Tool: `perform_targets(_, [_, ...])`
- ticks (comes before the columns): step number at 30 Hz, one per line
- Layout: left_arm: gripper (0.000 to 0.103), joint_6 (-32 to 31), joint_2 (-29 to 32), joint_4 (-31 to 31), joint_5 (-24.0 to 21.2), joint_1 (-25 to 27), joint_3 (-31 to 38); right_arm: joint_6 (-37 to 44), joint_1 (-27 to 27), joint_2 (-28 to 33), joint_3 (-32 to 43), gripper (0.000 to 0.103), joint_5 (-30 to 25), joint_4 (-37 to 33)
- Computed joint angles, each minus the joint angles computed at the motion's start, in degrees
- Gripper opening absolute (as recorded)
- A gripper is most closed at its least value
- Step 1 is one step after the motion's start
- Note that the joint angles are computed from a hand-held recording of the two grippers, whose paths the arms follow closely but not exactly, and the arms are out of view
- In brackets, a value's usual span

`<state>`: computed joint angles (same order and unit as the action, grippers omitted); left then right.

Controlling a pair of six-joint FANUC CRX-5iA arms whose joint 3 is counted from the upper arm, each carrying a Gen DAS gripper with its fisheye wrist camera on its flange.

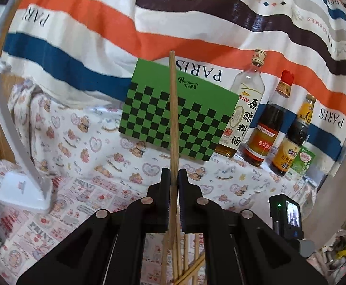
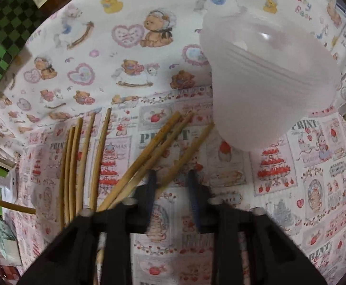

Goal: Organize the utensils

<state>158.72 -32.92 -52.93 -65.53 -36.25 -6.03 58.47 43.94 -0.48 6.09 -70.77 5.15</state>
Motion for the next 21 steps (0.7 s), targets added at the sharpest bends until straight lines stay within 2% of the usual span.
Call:
perform_targets(2, [0.005, 1.73, 1.89, -4.03, -5.1, -4.09, 1.94, 3.46, -1.24, -0.16, 0.98, 0.007, -0.97, -3.45])
perform_targets(4, [0.005, 4.2, 4.8, -9.72, -13.1, -9.63, 4.68, 7.57, -1.44, -0.12, 1.78, 0.006, -2.48, -4.56])
perform_targets(6, [0.005, 4.67, 5.19, -12.16, -14.53, -11.72, 4.87, 11.98, -0.87, -0.5, 1.6, 0.006, -3.73, -3.83])
perform_targets(8, [0.005, 4.69, 4.95, -11.71, -14.09, -11.25, 4.68, 15.23, -0.82, -0.83, 1.71, 0.006, -4.94, -4.4])
perform_targets(11, [0.005, 5.0, 2.8, -7.77, -9.7, -7.6, 3.07, 18.17, -1.89, -0.65, 2.92, 0.006, -6.07, -6.61])
perform_targets(14, [0.005, 6.02, 0.47, -5.75, -5.7, -5.48, 1.24, 17.73, -0.23, -2.98, 0.52, 0.006, -2.8, -4.29])
perform_targets(21, [0.005, 7.92, -0.34, -7.34, -6.18, -6.67, 0.97, 20.77, -1.17, -9.65, 0.92, 0.005, 2.96, -6.73])
